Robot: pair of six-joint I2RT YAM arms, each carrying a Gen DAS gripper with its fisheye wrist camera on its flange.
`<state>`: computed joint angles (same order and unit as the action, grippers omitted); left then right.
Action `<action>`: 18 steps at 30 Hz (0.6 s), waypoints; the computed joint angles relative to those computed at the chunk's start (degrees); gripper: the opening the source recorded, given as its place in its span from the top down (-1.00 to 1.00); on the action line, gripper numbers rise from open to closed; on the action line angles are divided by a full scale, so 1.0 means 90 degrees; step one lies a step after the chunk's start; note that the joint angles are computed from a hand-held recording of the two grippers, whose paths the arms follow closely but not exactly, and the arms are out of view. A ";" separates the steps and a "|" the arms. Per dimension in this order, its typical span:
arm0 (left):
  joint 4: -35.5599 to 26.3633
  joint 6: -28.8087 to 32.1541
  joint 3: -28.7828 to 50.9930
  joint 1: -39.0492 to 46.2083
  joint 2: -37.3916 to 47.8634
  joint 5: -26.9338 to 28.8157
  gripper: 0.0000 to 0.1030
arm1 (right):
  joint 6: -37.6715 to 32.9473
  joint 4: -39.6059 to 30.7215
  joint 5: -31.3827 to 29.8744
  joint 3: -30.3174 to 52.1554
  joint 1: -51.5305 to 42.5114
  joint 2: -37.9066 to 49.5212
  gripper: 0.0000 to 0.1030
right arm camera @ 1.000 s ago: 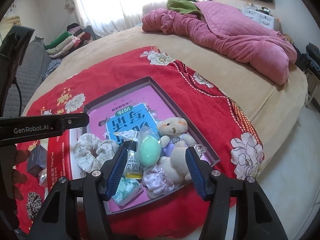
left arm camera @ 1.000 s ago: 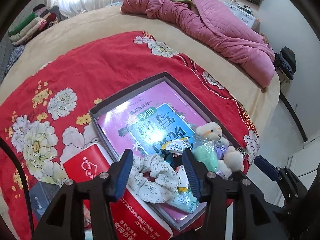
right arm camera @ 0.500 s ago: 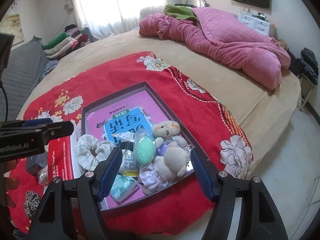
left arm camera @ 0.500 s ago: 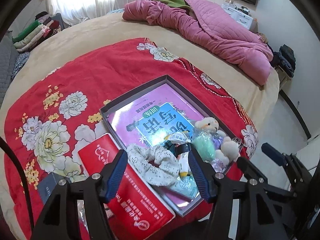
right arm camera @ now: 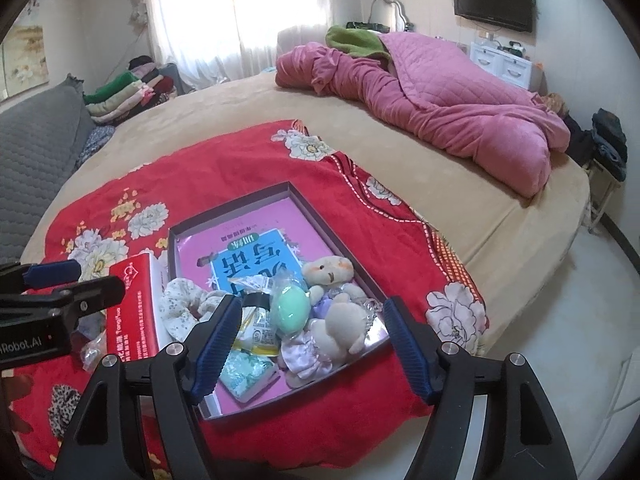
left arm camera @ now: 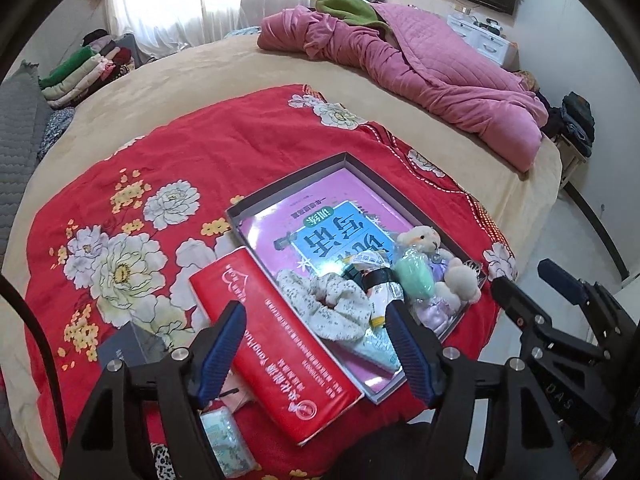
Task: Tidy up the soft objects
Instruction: 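Withdraw both open tools from the box back toward the pile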
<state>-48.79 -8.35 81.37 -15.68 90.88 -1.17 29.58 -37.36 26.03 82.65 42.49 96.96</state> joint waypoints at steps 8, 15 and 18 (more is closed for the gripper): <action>-0.0085 -0.0008 -0.0461 0.0295 -0.0637 0.0099 -0.39 | 0.0014 -0.0240 0.0345 0.0299 0.0366 -0.0007 -0.45; -0.0246 0.0082 -0.0829 0.0781 -0.1259 0.0143 -0.39 | 0.0005 -0.0372 0.0452 0.0694 0.0715 0.0139 -0.45; -0.0330 0.0143 -0.0950 0.1046 -0.1495 0.0246 -0.39 | -0.0018 -0.0433 0.0479 0.0875 0.0879 0.0228 -0.45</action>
<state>-51.77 -7.06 72.82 -6.26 77.43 1.04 29.42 -41.26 30.34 90.52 50.41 99.02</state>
